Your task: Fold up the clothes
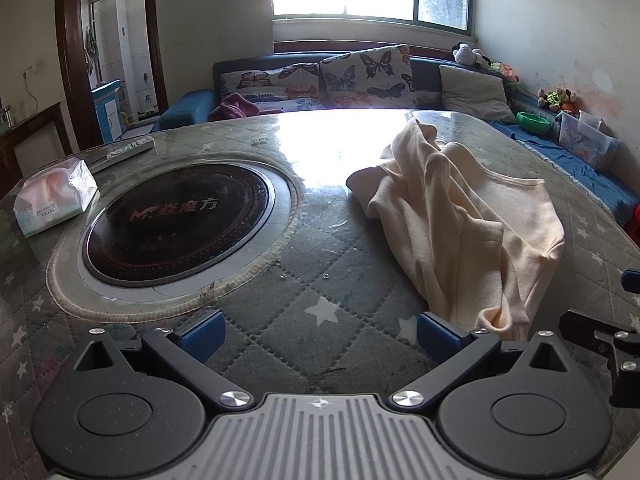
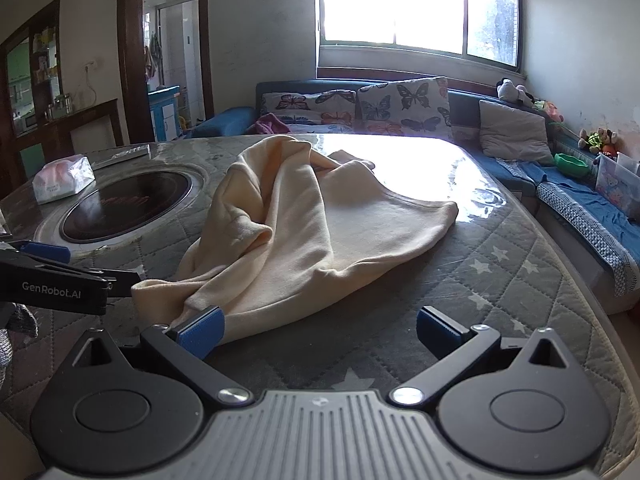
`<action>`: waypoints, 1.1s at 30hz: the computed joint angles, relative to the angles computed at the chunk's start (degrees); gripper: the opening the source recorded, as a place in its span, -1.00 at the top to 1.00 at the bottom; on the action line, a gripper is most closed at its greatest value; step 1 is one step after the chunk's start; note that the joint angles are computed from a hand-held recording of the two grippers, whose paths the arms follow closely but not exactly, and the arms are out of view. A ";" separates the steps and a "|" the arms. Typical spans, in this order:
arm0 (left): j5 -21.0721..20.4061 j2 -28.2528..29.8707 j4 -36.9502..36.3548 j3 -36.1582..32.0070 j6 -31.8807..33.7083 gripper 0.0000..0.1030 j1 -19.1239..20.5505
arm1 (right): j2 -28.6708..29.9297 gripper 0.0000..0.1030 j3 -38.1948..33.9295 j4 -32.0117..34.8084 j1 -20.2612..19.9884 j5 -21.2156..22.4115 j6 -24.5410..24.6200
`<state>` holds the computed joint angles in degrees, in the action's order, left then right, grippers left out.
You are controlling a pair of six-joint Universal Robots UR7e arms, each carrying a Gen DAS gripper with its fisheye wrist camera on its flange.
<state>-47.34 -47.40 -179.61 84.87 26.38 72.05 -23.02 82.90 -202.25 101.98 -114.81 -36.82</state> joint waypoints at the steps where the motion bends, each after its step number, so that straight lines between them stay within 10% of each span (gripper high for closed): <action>1: -0.09 -0.05 -0.06 0.11 0.12 -1.00 -0.04 | 0.00 -1.00 0.02 0.01 0.02 0.00 -0.03; 33: -1.73 0.18 2.65 -1.29 -0.81 -1.00 -0.05 | 0.61 -1.00 -2.19 4.21 0.53 -1.42 0.53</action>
